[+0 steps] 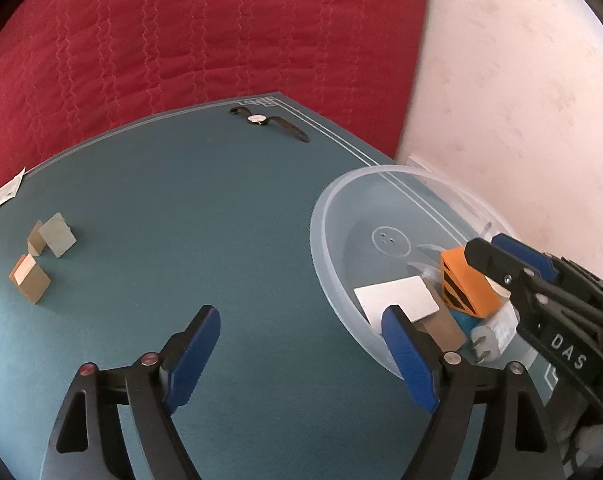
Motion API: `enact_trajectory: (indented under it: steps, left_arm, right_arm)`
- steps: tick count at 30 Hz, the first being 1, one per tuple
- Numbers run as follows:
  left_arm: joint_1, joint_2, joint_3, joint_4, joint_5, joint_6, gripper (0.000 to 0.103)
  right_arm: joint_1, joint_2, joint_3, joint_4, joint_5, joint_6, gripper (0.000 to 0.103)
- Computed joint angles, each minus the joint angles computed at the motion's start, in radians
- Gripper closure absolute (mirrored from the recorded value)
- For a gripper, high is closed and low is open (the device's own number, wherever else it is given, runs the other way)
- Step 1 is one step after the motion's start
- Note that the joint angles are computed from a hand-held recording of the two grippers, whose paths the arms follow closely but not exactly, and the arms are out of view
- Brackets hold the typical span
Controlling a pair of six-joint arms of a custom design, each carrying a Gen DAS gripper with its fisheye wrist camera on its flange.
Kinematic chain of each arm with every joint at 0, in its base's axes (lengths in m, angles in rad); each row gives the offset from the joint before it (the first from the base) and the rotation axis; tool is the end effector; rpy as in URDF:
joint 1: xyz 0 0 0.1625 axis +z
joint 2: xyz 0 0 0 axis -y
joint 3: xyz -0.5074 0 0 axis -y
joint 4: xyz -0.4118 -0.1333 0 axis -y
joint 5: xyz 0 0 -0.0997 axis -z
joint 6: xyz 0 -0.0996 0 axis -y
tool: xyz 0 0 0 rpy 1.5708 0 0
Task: Organize rigid objects
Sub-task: 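Open both grippers and withdraw them from the bowl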
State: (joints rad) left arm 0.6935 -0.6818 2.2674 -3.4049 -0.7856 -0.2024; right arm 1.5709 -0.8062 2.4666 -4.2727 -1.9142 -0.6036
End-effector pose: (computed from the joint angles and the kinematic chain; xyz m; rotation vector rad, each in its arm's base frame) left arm -0.2557 -0.4774 0.0267 0.6986 2.3775 -0.7919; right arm 0.0998 -0.4457 0.1572 0.4620 -2.2476 1.1328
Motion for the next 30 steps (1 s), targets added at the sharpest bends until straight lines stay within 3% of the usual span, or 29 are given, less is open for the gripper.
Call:
enact_trajectory:
  steps: [15, 30]
  left_arm:
    - [0.014, -0.071, 0.062, -0.029, 0.048, -0.042, 0.01]
    - [0.057, -0.166, 0.139, -0.014, 0.173, -0.083, 0.004]
  right_arm:
    - [0.063, 0.066, 0.003, -0.041, -0.032, -0.044, 0.061]
    - [0.129, 0.112, -0.01, -0.005, -0.031, -0.058, 0.057]
